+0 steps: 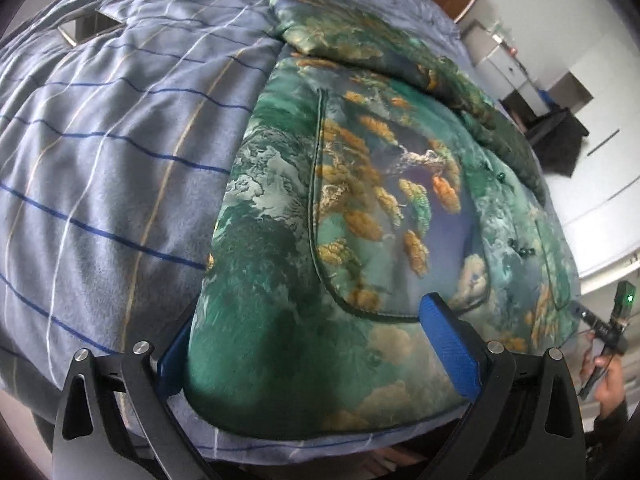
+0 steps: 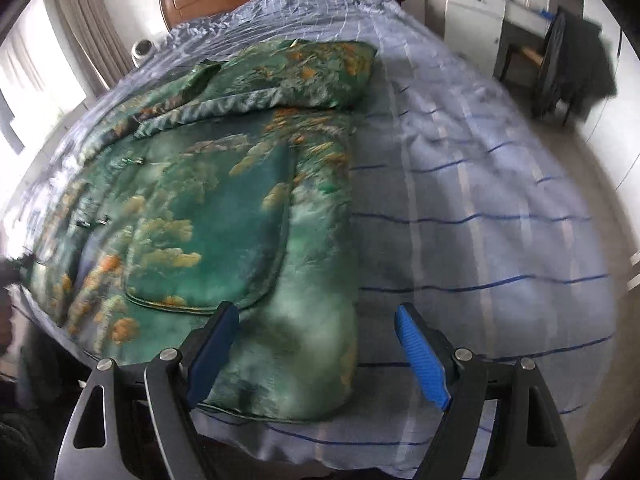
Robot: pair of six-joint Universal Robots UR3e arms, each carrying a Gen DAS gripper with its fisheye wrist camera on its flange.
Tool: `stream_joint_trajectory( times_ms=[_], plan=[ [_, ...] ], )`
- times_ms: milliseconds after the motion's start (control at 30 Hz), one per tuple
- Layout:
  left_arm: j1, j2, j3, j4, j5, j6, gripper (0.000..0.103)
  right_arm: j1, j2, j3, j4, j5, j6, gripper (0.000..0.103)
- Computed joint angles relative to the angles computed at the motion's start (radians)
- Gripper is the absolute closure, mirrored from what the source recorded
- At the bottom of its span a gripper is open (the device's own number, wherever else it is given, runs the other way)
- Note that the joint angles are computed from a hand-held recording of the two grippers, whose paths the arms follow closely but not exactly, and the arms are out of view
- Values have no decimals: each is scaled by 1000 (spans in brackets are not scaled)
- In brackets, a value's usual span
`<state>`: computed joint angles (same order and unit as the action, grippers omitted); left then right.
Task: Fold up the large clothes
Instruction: 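Grasp the jacket hem with both tools side by side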
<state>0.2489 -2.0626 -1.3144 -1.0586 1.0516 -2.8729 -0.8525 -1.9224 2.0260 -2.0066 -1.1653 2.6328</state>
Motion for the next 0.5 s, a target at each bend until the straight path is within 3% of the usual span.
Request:
stream_joint_trajectory(
  times_ms=[200, 500],
  plan=[
    [1, 20, -24, 13, 5, 7, 3, 38, 75, -30, 22, 13, 10, 21],
    [-64, 36, -42, 62, 120, 36, 6, 66, 73, -55, 83, -19, -7, 21]
  ],
)
